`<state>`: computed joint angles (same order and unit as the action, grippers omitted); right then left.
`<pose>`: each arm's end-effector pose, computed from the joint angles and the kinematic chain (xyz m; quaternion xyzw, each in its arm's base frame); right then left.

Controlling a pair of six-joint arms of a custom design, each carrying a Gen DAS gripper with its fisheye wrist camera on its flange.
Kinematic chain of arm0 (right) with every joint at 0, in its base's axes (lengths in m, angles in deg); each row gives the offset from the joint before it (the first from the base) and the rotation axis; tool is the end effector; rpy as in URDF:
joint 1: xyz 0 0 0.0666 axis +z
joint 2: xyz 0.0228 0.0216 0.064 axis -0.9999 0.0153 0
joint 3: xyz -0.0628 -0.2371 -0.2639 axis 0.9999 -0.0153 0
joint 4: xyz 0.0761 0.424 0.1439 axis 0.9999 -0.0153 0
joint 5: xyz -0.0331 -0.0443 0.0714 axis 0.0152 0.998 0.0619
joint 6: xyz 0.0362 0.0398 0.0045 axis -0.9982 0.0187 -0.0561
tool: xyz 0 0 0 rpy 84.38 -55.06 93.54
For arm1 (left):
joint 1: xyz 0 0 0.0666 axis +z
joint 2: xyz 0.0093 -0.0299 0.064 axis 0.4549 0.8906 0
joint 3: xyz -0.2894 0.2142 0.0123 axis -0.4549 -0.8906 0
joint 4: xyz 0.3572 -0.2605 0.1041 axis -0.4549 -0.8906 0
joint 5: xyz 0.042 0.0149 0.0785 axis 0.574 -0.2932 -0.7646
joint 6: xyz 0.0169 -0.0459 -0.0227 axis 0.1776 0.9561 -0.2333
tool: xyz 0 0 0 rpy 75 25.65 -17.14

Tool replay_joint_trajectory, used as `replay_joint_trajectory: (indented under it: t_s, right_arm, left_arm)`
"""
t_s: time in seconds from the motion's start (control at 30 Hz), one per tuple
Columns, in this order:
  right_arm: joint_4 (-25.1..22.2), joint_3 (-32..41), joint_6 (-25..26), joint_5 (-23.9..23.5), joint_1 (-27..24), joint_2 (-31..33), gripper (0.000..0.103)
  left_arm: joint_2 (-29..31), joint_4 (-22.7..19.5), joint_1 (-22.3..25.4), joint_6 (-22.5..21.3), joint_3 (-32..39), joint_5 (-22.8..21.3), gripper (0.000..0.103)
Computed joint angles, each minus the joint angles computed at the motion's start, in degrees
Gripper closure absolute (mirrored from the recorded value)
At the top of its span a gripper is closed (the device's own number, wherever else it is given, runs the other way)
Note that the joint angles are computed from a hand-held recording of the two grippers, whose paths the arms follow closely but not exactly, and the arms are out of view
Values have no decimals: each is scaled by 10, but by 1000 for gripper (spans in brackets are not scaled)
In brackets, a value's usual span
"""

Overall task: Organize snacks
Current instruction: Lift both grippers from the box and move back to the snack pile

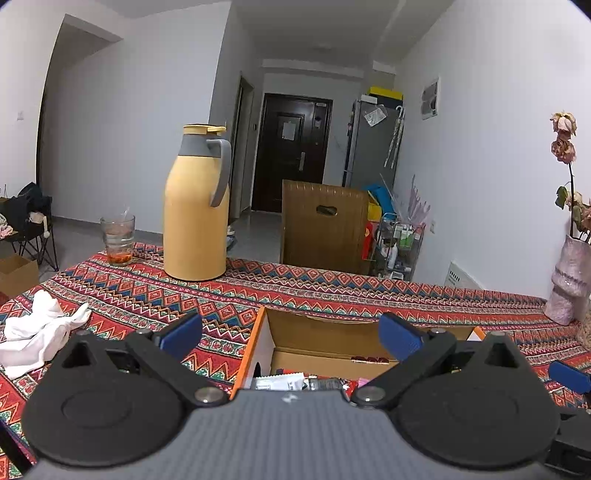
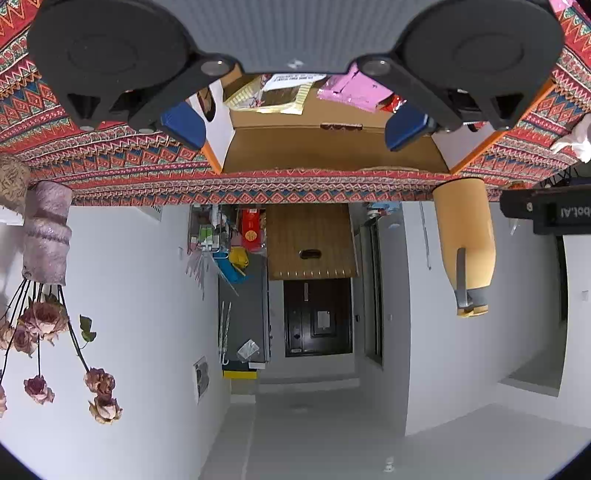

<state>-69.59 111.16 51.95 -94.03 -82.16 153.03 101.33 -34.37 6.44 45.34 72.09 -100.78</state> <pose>0.6259 0.0805 0.2633 -0.0883 0.8030 0.0851 0.5833 0.5971 -0.2050 0.3123 -0.1464 0.8047 0.0335 0.5744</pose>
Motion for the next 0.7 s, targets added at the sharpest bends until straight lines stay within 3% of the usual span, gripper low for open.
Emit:
replay_joint_trajectory:
  t_s: [0.3, 0.7]
  right_arm:
    - [7, -25, 10, -5, -4, -33, 0]
    - [3, -108, 51, -9, -22, -96, 0]
  left_arm:
    - [-28, -16, -5, -3, -20, 8, 0]
    - [-87, -29, -4, -17, -101, 2, 0]
